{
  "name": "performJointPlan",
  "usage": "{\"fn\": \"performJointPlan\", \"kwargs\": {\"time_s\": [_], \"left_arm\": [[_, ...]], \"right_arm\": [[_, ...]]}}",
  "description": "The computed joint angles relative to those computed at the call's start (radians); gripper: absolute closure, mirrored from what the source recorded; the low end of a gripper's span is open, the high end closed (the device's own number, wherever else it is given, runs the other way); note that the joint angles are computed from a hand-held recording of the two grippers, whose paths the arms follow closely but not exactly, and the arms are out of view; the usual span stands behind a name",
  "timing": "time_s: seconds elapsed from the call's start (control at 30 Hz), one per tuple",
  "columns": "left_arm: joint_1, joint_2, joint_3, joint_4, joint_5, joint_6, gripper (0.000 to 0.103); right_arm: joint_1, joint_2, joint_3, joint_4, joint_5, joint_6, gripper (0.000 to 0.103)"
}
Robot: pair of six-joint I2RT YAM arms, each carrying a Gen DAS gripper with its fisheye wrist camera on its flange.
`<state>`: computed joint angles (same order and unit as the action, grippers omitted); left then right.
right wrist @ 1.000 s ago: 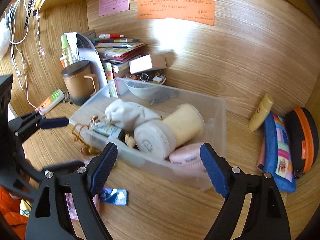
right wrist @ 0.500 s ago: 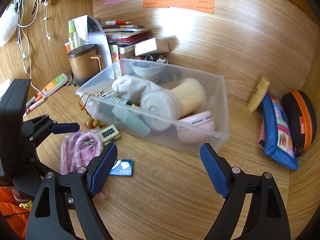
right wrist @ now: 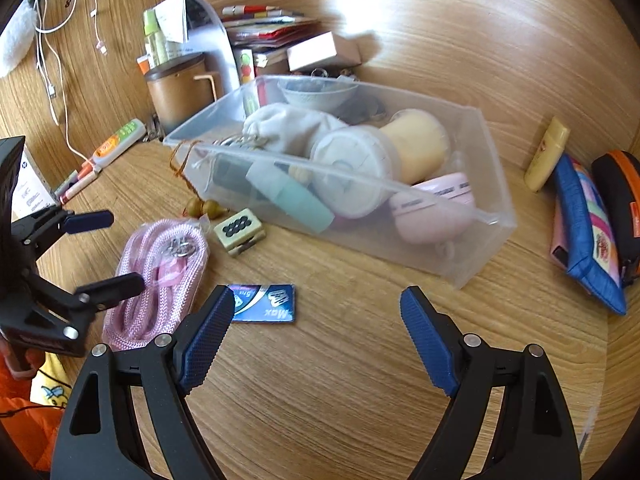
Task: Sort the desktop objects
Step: 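Move both tools back toward the pink rope bag and blue card, then grasp the pink rope bag with the left tool while the right tool grasps the blue Max card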
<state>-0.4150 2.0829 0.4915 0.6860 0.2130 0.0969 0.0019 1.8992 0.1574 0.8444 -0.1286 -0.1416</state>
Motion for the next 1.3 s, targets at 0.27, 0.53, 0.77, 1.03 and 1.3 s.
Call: {"fn": "performJointPlan", "kwargs": {"time_s": [0.27, 0.53, 0.77, 1.03, 1.3], "left_arm": [[-0.165, -0.013, -0.003, 0.015, -0.104, -0.077, 0.003], [-0.153, 0.042, 0.043, -0.015, -0.081, -0.121, 0.000], [-0.024, 0.034, 0.026, -0.040, 0.007, -0.084, 0.000], [0.045, 0.023, 0.063, -0.130, 0.134, -0.087, 0.000], [-0.101, 0.059, 0.066, -0.069, -0.118, -0.058, 0.000]], "right_arm": [[-0.047, 0.008, -0.003, 0.001, -0.037, 0.015, 0.020], [-0.083, 0.030, -0.035, 0.039, -0.055, -0.023, 0.020], [0.004, 0.095, -0.009, 0.064, -0.043, 0.004, 0.020], [0.102, 0.163, 0.036, 0.071, 0.013, 0.040, 0.020], [0.190, 0.212, 0.084, 0.042, 0.132, 0.043, 0.021]]}}
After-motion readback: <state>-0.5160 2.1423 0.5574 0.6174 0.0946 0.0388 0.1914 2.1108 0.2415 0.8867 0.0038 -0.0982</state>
